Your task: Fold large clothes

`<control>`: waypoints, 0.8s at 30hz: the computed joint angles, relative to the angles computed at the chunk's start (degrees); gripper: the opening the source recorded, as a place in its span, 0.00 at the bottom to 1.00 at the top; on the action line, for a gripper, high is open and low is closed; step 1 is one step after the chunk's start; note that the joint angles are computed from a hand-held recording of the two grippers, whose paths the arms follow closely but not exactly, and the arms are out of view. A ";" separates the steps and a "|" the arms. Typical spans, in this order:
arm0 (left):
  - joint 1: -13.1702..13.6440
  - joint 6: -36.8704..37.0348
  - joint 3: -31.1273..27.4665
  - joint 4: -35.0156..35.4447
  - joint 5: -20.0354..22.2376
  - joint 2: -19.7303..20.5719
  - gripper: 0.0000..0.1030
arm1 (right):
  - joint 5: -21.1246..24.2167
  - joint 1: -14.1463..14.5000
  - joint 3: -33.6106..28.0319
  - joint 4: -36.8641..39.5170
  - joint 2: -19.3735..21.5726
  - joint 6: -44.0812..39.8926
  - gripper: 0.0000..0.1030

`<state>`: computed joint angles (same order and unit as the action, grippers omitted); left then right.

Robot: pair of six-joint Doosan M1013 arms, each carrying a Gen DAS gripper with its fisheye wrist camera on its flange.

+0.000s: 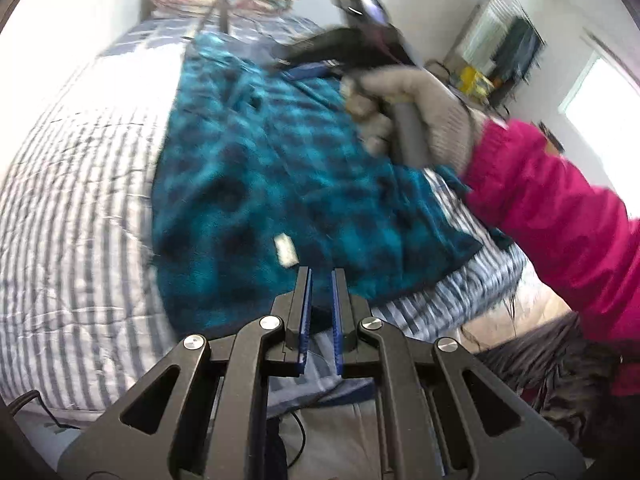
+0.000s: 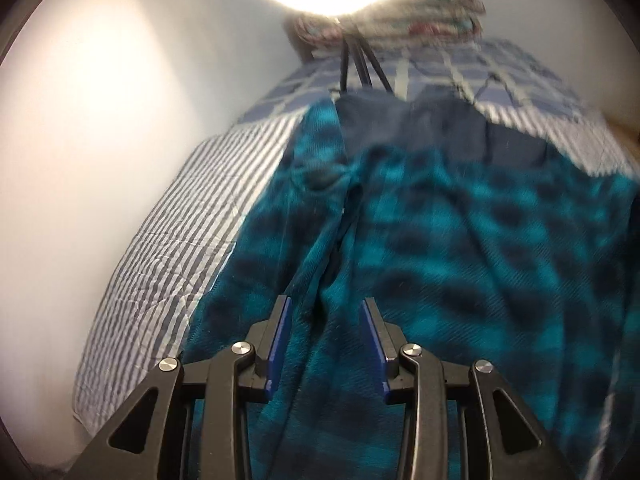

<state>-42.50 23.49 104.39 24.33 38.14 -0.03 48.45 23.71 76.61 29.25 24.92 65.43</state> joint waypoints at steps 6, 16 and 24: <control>3.67 -9.14 1.80 0.58 -1.86 -1.08 0.05 | 1.69 -0.05 -1.85 -0.07 -0.26 -6.88 0.35; 3.07 5.52 -3.37 -11.09 4.08 5.36 0.31 | 8.17 0.12 -3.90 -0.89 0.65 -9.16 0.53; 2.62 4.46 -3.65 -9.55 4.12 6.45 0.03 | 12.03 1.52 -6.81 -3.56 5.72 -2.07 0.53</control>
